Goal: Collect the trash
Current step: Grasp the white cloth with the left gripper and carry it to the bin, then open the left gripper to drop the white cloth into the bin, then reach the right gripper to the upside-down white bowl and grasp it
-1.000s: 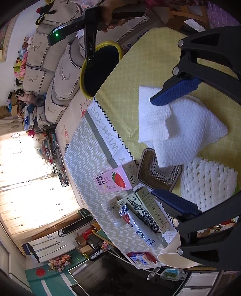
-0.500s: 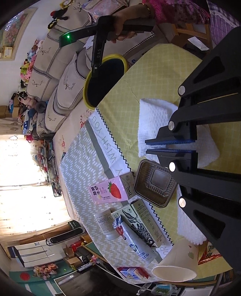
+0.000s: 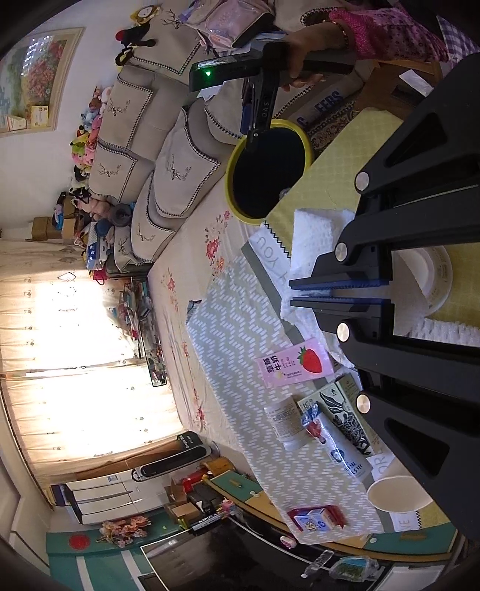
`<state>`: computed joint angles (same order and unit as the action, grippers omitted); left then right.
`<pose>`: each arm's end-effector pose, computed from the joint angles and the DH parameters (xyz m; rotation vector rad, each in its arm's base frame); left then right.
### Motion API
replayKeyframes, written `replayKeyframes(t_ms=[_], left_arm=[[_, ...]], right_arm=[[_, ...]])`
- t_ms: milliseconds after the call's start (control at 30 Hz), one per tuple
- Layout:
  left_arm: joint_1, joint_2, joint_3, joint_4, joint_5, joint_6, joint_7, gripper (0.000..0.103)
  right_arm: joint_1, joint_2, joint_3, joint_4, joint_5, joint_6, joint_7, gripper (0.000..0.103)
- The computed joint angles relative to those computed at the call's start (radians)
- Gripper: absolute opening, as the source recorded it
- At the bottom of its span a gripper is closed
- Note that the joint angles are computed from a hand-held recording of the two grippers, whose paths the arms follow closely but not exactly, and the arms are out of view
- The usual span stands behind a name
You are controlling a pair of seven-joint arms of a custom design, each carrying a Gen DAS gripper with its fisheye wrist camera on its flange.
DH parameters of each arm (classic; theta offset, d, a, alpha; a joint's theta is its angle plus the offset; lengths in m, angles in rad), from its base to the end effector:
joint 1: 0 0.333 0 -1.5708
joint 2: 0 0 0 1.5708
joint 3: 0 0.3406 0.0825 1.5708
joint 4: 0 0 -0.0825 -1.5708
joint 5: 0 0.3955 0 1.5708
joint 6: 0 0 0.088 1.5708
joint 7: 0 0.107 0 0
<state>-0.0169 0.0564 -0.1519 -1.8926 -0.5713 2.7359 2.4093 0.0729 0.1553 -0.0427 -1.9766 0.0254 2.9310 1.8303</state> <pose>0.6299 -0.0839 0.5803 -1.1937 2.1751 -0.9442 0.6507 0.0195 0.5047 -1.4906 1.9163 -0.6036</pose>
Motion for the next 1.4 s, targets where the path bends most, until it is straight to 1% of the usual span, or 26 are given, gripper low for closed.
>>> replayKeyframes(t_ms=[100, 233, 367, 467, 533, 600, 700, 767, 800, 833, 867, 900, 933, 967, 1033, 1100, 1167, 1200, 1233, 1300, 1400], left_arm=[[-0.012, 0.027, -0.014, 0.043, 0.006, -0.022, -0.005, 0.005], [-0.034, 0.079, -0.045, 0.112, 0.030, -0.048, -0.024, 0.005], [-0.064, 0.142, -0.081, 0.192, 0.068, -0.078, -0.051, 0.005], [-0.097, 0.200, -0.100, 0.259, 0.126, -0.100, -0.097, 0.005], [-0.123, 0.248, -0.109, 0.316, 0.175, -0.131, -0.140, 0.005], [-0.151, 0.298, -0.113, 0.372, 0.228, -0.160, -0.185, 0.005], [-0.195, 0.371, -0.109, 0.441, 0.316, -0.173, -0.251, 0.006], [-0.221, 0.415, -0.104, 0.482, 0.368, -0.179, -0.293, 0.009], [-0.233, 0.435, -0.100, 0.500, 0.393, -0.176, -0.314, 0.013], [-0.241, 0.456, -0.097, 0.519, 0.414, -0.172, -0.331, 0.027], [-0.243, 0.472, -0.102, 0.534, 0.424, -0.169, -0.340, 0.038], [-0.247, 0.485, -0.104, 0.543, 0.434, -0.152, -0.351, 0.059], [-0.251, 0.489, -0.101, 0.537, 0.448, -0.125, -0.363, 0.062], [-0.259, 0.490, -0.094, 0.533, 0.467, -0.105, -0.380, 0.062], [-0.235, 0.477, -0.120, 0.522, 0.455, -0.102, -0.371, 0.062], [-0.204, 0.432, -0.142, 0.463, 0.429, -0.055, -0.348, 0.062], [-0.174, 0.373, -0.151, 0.391, 0.404, -0.001, -0.334, 0.069], [-0.149, 0.336, -0.165, 0.345, 0.374, 0.035, -0.317, 0.076], [-0.123, 0.300, -0.179, 0.301, 0.338, 0.064, -0.298, 0.080], [-0.080, 0.227, -0.191, 0.216, 0.271, 0.115, -0.262, 0.084], [-0.031, 0.117, -0.182, 0.094, 0.166, 0.180, -0.205, 0.092]], right_arm=[[0.001, -0.028, -0.016, -0.036, -0.020, 0.019, 0.026, 0.053], [-0.002, -0.068, -0.043, -0.088, -0.088, 0.049, 0.102, 0.053], [-0.022, -0.105, -0.057, -0.138, -0.155, 0.078, 0.180, 0.053], [-0.044, -0.128, -0.060, -0.173, -0.191, 0.095, 0.219, 0.053], [-0.060, -0.137, -0.059, -0.190, -0.208, 0.103, 0.238, 0.054], [-0.074, -0.148, -0.054, -0.207, -0.180, 0.107, 0.216, 0.055], [-0.088, -0.152, -0.049, -0.223, -0.126, 0.114, 0.174, 0.056], [-0.094, -0.151, -0.046, -0.227, -0.076, 0.114, 0.137, 0.056], [-0.096, -0.151, -0.045, -0.229, -0.050, 0.115, 0.117, 0.057], [-0.097, -0.150, -0.043, -0.232, -0.010, 0.119, 0.086, 0.058], [-0.098, -0.151, -0.042, -0.235, 0.012, 0.123, 0.070, 0.060], [-0.099, -0.151, -0.042, -0.237, 0.012, 0.124, 0.073, 0.060], [-0.100, -0.151, -0.043, -0.238, 0.008, 0.124, 0.077, 0.060], [-0.101, -0.152, -0.043, -0.240, 0.006, 0.124, 0.079, 0.060], [-0.101, -0.157, -0.042, -0.247, 0.006, 0.129, 0.077, 0.060], [-0.100, -0.163, -0.040, -0.252, -0.010, 0.128, 0.089, 0.060], [-0.097, -0.165, -0.036, -0.252, -0.007, 0.123, 0.079, 0.060], [-0.093, -0.165, -0.033, -0.251, -0.004, 0.121, 0.074, 0.061], [-0.089, -0.164, -0.030, -0.249, 0.001, 0.117, 0.065, 0.061], [-0.078, -0.161, -0.023, -0.241, 0.013, 0.104, 0.042, 0.062], [-0.052, -0.154, -0.004, -0.223, 0.045, 0.082, -0.010, 0.062]])
